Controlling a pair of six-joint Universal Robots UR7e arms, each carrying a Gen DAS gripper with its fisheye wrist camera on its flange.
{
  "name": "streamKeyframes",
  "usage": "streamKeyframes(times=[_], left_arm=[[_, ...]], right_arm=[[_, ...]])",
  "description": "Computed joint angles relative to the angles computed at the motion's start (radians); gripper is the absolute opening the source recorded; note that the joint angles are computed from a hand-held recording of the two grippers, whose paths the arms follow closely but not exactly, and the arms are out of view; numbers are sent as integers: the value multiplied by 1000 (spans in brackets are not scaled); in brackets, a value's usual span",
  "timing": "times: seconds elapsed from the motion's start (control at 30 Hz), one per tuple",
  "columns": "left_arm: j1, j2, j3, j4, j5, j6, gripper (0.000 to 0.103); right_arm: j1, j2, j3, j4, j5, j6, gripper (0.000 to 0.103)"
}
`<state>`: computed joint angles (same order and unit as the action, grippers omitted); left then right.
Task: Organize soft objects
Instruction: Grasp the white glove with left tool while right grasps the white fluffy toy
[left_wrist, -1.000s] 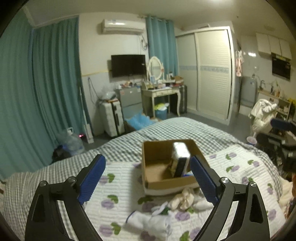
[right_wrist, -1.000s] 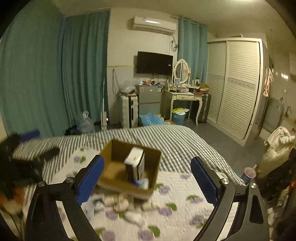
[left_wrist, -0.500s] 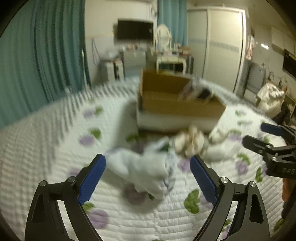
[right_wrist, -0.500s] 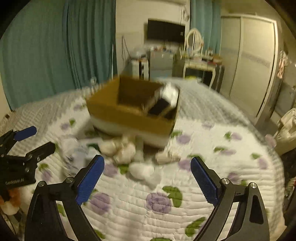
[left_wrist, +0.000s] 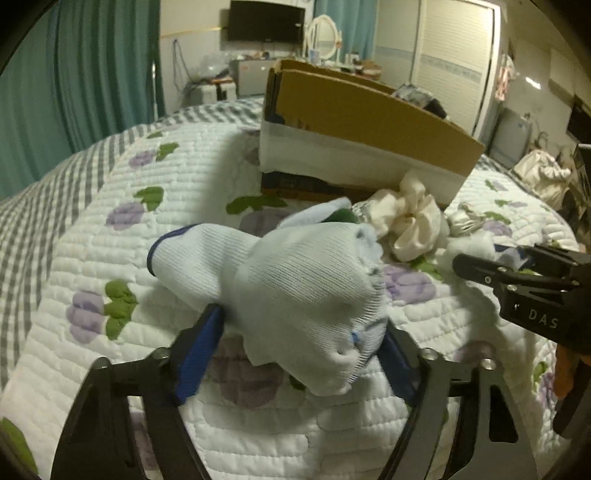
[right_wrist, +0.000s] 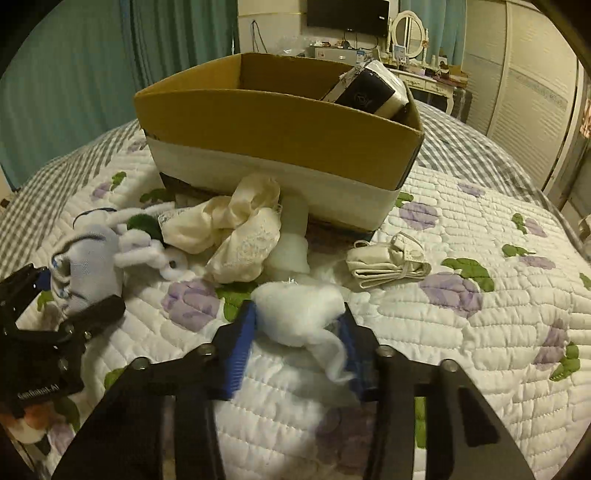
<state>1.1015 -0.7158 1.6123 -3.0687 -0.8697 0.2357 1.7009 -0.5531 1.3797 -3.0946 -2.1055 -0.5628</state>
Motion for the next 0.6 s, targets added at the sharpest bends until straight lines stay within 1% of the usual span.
streamKeyframes(times=[0.03,0.07,0.1,0.2,0.33,0.6], left_arm=[[-2,-6,10,-9,-11,13,62],[-7,-7,19,-26,-4,31,60],[-11,-10,29,-42,2,52,55],[-15,-35,62,-47,-14,64,49],[-25,-87,114,-29,-44,35,46],[-93,-189,227,-62,-49,14,45]], right_arm=[[0,-5,8,-9,3,2,38],[2,-13,19,-20,8,7,37],[5,-20,30,-30,13,11,37],[15,-39,68,-77,18,10,36],[33,-77,133,-124,22,22,36],[87,-138,235,-171,7,44,36]])
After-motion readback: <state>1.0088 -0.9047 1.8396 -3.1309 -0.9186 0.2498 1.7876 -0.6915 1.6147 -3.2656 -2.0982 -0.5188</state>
